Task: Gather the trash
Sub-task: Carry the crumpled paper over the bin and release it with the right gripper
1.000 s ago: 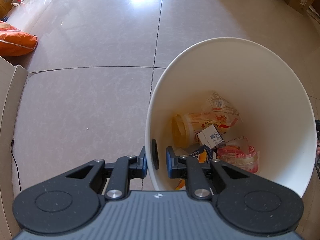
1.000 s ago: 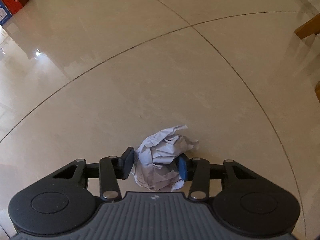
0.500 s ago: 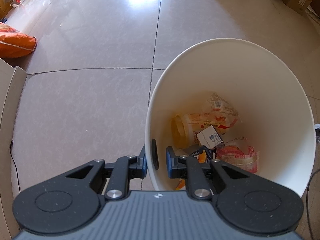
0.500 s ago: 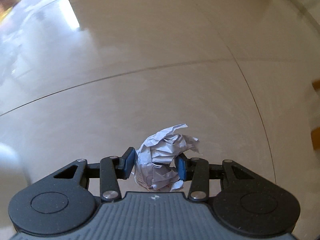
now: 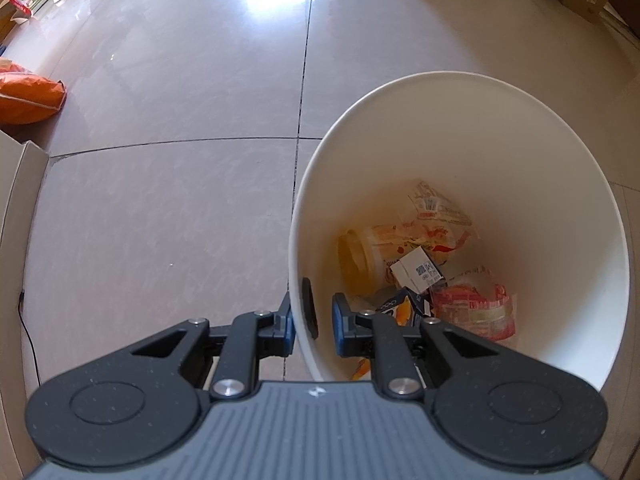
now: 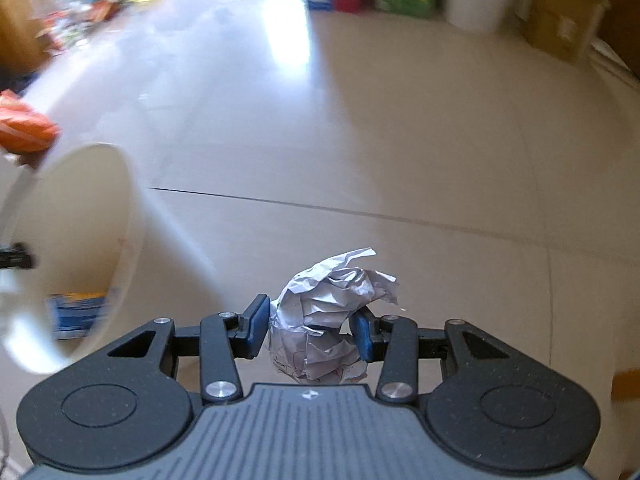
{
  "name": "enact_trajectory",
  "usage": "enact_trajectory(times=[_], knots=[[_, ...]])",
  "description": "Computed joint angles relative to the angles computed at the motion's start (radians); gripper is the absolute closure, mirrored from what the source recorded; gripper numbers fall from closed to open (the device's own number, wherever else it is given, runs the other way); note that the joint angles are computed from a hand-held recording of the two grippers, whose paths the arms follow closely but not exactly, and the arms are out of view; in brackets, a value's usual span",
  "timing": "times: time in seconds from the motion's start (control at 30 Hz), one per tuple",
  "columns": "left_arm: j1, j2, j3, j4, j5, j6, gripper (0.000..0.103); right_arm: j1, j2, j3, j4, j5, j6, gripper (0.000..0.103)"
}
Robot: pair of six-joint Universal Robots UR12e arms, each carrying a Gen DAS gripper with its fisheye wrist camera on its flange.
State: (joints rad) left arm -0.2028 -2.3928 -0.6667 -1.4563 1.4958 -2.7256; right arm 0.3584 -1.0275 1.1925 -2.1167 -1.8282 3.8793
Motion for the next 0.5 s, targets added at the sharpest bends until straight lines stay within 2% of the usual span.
enact_trajectory(times=[0.17,0.37,0.5], knots=[[0.0,0.003,-0.006,0.001,-0.002,0.011,0.088,0.023,0.044,-0.113,-0.02,0.05,-0.087,0.055],[0.003,0.008,-0.016,0.009,-0.013,0.021,0.087,0.039,0.118,-0.263,0.006,0.076,-0.195,0.055],[0.005,0.007,-0.01,0.004,-0.026,0.027,0.087,0.049,0.184,-0.364,0.034,0.093,-0.214,0.054]])
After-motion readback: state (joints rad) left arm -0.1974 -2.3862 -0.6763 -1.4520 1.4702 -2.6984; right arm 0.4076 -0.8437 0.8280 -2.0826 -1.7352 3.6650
